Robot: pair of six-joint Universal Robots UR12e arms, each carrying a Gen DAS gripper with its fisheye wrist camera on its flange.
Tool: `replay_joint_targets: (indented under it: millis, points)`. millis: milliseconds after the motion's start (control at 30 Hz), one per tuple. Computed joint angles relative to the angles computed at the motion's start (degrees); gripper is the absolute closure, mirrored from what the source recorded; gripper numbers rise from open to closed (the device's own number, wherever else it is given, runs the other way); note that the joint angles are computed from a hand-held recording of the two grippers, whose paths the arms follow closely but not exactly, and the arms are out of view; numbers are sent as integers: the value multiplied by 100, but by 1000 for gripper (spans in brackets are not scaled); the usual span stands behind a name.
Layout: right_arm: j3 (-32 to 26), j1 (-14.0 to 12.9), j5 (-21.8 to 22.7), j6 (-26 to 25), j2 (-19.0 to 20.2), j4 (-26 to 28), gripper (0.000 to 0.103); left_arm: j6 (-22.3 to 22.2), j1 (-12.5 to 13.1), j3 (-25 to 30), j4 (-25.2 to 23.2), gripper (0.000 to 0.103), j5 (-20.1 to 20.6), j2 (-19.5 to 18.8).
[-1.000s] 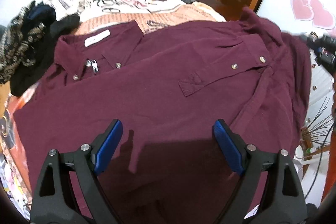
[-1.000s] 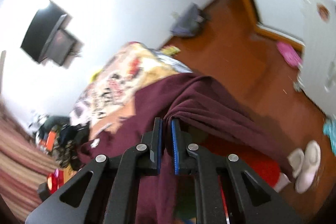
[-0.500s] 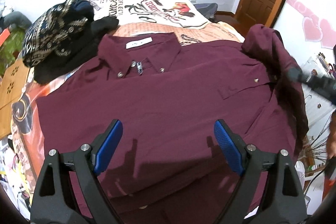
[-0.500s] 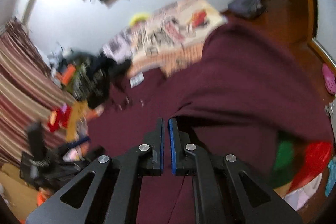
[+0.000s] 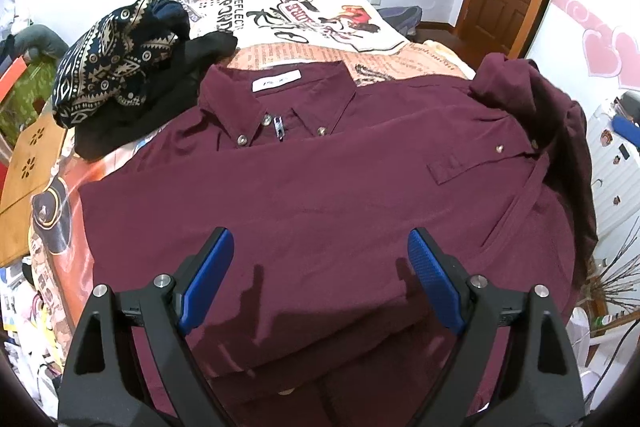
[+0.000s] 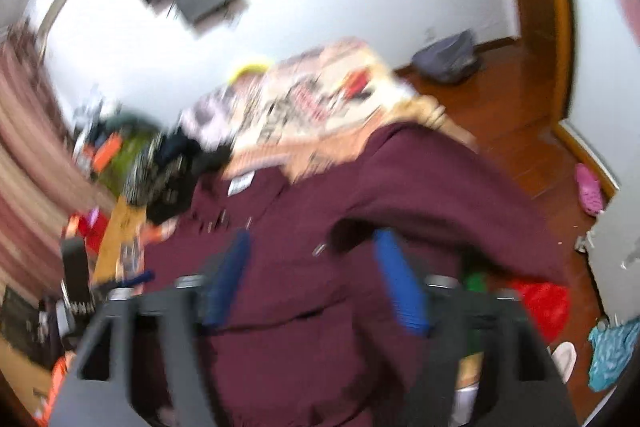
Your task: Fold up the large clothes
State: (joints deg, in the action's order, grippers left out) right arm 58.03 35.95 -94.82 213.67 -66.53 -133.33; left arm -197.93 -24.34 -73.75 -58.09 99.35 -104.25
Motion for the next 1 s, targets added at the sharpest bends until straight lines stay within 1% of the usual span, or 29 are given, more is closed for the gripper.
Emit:
replay_joint_targets:
  millis: [67,167,200,267,367,400,500,567,667,700,733,767,833,867,900,933,1000]
  points:
    - [68,-8,-211,241,-54,-50,29,3,-11,59,17,14,14,-39]
    - [415,-150,-125,947,-235,-139,28,24,-31,148,9,14,38,-94]
    - [593,-232,-20,1279,-305,-163,28,30,-39,181,4,14,49,-113]
    - [775,-326,135,1746,-364,-185,28,33,-54,235,-3,14,84,-145]
    - [1231,-522,490,2579,-488,-474,28,20,-59,274,-16,14,85,-167]
    - [1402,-594,640,2946,-506,-645,28,8,-60,292,-31,14,81,-177]
    - [1711,-718,908,3706,-528,-1042,28,-24,-60,322,-81,14,88,-196]
    - [1830,-758,912,4023,-523,-1177,28,-42,-59,352,-125,14,99,-217]
    - [1873,-796,918,4213,-458,-1273,29,-59,-46,380,-189,14,107,-242]
    - [1809,-777,776,4146,-408,-1230,32,-64,-44,389,-209,14,132,-252]
    - [1750,-764,636,4050,-392,-1121,41,-73,-52,389,-219,14,162,-256]
    - [1674,-751,509,3962,-367,-979,48,-69,-56,397,-234,14,218,-265]
    - [1527,-754,379,3835,-301,-753,76,-56,-60,395,-233,14,289,-269]
    - [1435,-763,359,3777,-259,-629,83,-48,-62,389,-226,14,322,-265]
    - [1360,-780,381,3654,-231,-549,93,-43,-59,374,-207,14,341,-254]
    - [1331,-788,345,3555,-235,-496,94,-49,-58,366,-195,14,348,-247]
    - [1199,-755,110,3258,-246,-389,95,-55,-45,316,-129,14,368,-204]
